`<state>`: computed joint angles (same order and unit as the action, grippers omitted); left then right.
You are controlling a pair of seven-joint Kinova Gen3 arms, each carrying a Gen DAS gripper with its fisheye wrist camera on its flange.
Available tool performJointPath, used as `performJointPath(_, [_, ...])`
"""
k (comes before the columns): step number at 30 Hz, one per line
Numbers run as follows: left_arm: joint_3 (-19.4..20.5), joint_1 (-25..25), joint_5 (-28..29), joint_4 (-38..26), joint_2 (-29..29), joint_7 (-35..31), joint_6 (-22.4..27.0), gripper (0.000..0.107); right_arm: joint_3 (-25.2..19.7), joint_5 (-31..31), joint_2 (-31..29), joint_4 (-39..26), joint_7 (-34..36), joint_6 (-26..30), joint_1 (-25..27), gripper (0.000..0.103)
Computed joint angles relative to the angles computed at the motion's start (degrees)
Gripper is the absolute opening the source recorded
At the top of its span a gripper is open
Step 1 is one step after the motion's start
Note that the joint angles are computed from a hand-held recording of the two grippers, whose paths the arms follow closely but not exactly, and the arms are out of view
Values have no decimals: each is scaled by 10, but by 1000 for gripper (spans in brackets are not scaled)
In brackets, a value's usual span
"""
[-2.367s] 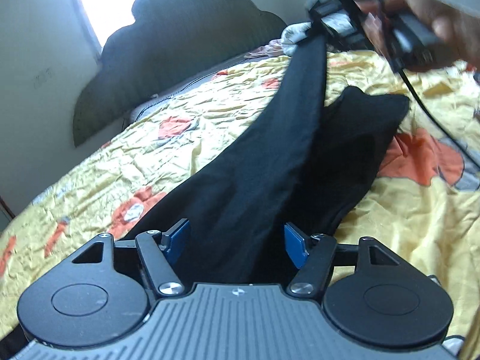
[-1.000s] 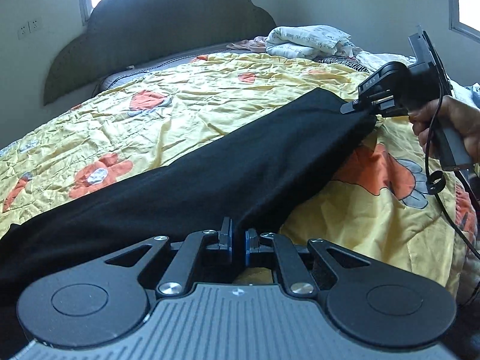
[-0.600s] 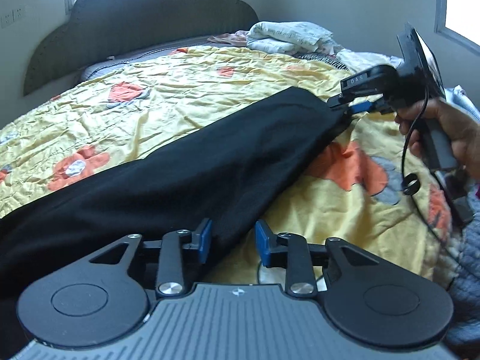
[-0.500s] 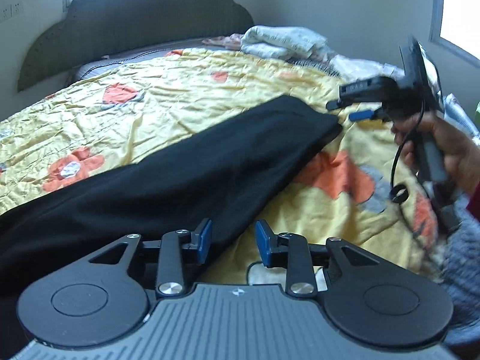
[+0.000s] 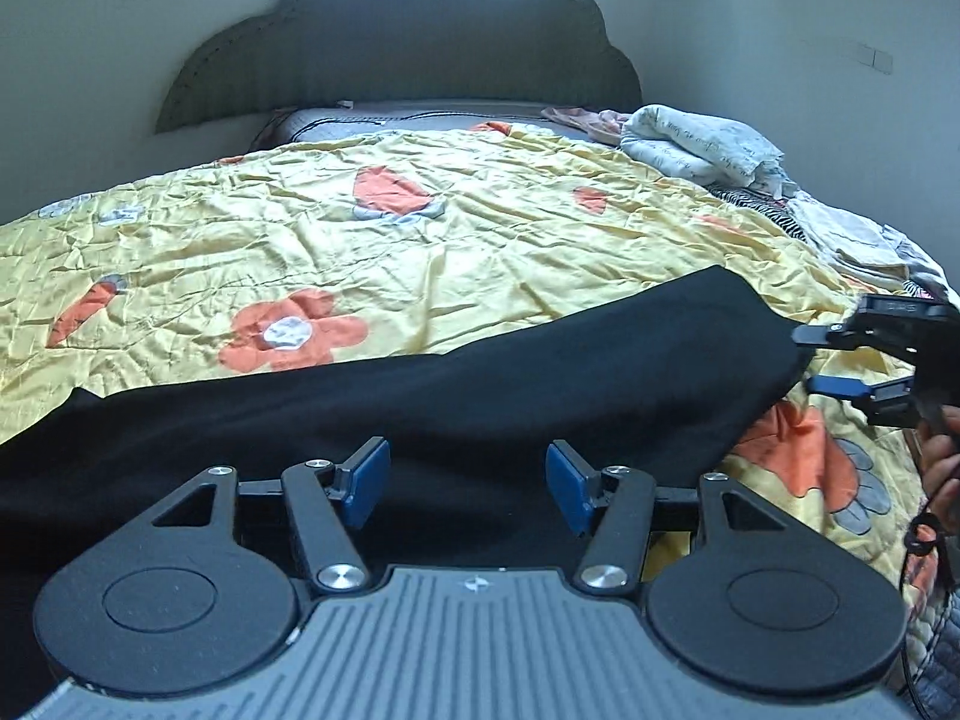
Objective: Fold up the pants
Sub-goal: 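Lower the hem onto the trousers with the right gripper, left gripper open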
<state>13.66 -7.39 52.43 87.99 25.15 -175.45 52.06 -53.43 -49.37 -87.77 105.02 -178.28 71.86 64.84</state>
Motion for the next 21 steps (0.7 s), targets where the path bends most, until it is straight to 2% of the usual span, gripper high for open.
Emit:
performJointPath(3, [-3, 12, -11, -3, 4, 14, -9, 62, -5, -36, -7, 40, 24, -49, -13, 56])
performJointPath(6, [-5, 26, -38, -4, 9, 32, -15, 62, -16, -40, -13, 57, 31, -89, -9, 58])
performJointPath(10, [1, 33, -72, 1, 13, 28, -18, 64, -28, -15, -31, 55, 22, -93, 15, 57])
performJointPath(13, [15, 24, -60, 26, 5, -14, -40, 66, -27, -5, -45, 55, 12, -93, 28, 57])
performJointPath(15, [13, 26, -64, 19, 8, -5, -28, 66, -32, 0, -41, 53, 23, -95, 37, 55])
performJointPath(16, [12, 27, -65, 14, 10, 3, -21, 66, -34, 1, -37, 52, 26, -93, 42, 52])
performJointPath(19, [7, 29, -71, -5, 18, 33, 0, 67, -42, -4, -22, 55, 33, -88, 57, 28])
performJointPath(20, [5, 29, -73, -12, 21, 44, 6, 67, -43, -6, -21, 57, 33, -87, 60, 17])
performJointPath(21, [3, 29, -74, -18, 24, 55, 10, 67, -44, -9, -21, 61, 34, -90, 60, 11])
